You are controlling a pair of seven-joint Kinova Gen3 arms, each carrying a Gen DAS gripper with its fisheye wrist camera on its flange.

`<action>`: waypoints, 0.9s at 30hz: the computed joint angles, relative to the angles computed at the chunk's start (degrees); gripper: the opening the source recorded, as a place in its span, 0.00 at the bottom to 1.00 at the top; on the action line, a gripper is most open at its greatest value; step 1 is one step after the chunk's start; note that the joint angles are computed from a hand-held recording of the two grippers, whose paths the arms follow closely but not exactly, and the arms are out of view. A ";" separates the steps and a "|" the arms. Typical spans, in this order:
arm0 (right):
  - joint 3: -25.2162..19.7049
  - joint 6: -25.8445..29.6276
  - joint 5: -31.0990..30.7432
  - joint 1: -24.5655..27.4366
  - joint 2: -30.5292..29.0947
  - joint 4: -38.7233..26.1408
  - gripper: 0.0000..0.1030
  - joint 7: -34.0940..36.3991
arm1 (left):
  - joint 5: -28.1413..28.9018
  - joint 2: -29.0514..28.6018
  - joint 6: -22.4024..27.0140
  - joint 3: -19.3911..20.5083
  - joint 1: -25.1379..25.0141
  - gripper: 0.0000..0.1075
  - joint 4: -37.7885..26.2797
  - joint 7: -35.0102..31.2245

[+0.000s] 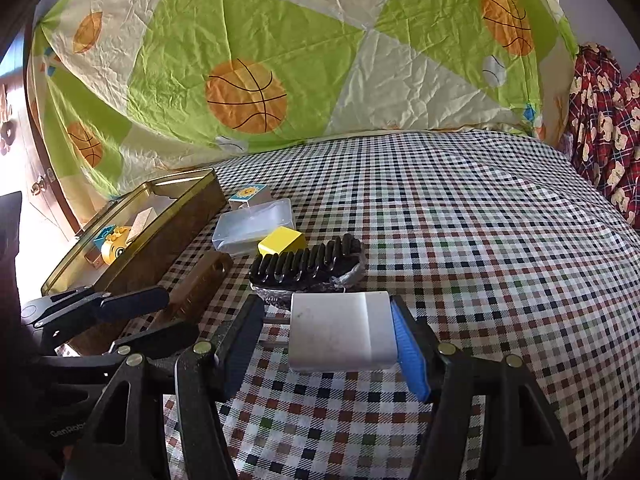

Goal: Organize rigid objects
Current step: 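Close left tool on the dark brown bar while right tool holds the white charger, then lift the brown bar with left tool while right tool lifts the white charger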

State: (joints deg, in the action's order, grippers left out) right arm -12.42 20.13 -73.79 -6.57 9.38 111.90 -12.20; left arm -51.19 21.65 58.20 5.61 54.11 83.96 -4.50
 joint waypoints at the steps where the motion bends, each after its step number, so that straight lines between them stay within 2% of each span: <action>1: 0.03 0.04 0.03 -0.01 0.03 -0.02 0.63 -0.09 | 0.27 0.48 1.16 -0.11 -0.08 0.39 -0.92 -0.34; 3: 0.06 0.16 0.19 -0.03 0.09 -0.09 0.63 -0.16 | 1.69 1.65 3.19 -0.18 -0.93 0.39 -3.00 -2.37; 12: 0.21 0.89 3.12 0.00 0.40 -0.84 0.63 -3.23 | 10.80 2.10 0.85 0.11 -5.36 0.31 -4.70 -9.60; 16: -0.03 0.93 4.78 0.13 0.55 -1.24 0.63 -4.76 | 11.00 1.97 0.73 -1.09 -4.44 0.21 -4.41 -9.01; 17: -0.15 0.87 5.24 0.13 0.55 -1.30 0.63 -5.01 | 10.94 1.92 0.64 -1.25 -4.33 0.15 -4.31 -8.80; 18: -0.29 0.82 5.61 0.19 0.54 -1.35 0.63 -5.12 | 10.84 1.70 0.23 -1.42 -4.27 0.13 -3.91 -8.36; 24: -0.99 0.40 6.14 0.68 0.37 -1.22 0.63 -5.26 | 9.64 1.06 -1.08 -1.52 -3.99 0.13 -2.84 -7.55; 27: -1.76 -0.06 2.81 1.50 0.02 -0.46 0.63 -1.91 | 7.88 0.58 -1.63 -1.82 -3.25 0.13 -1.92 -5.91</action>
State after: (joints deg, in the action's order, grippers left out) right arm -14.18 20.08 -70.99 -5.07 9.41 111.44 -14.11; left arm -43.32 22.23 56.57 3.79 50.86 82.05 -10.41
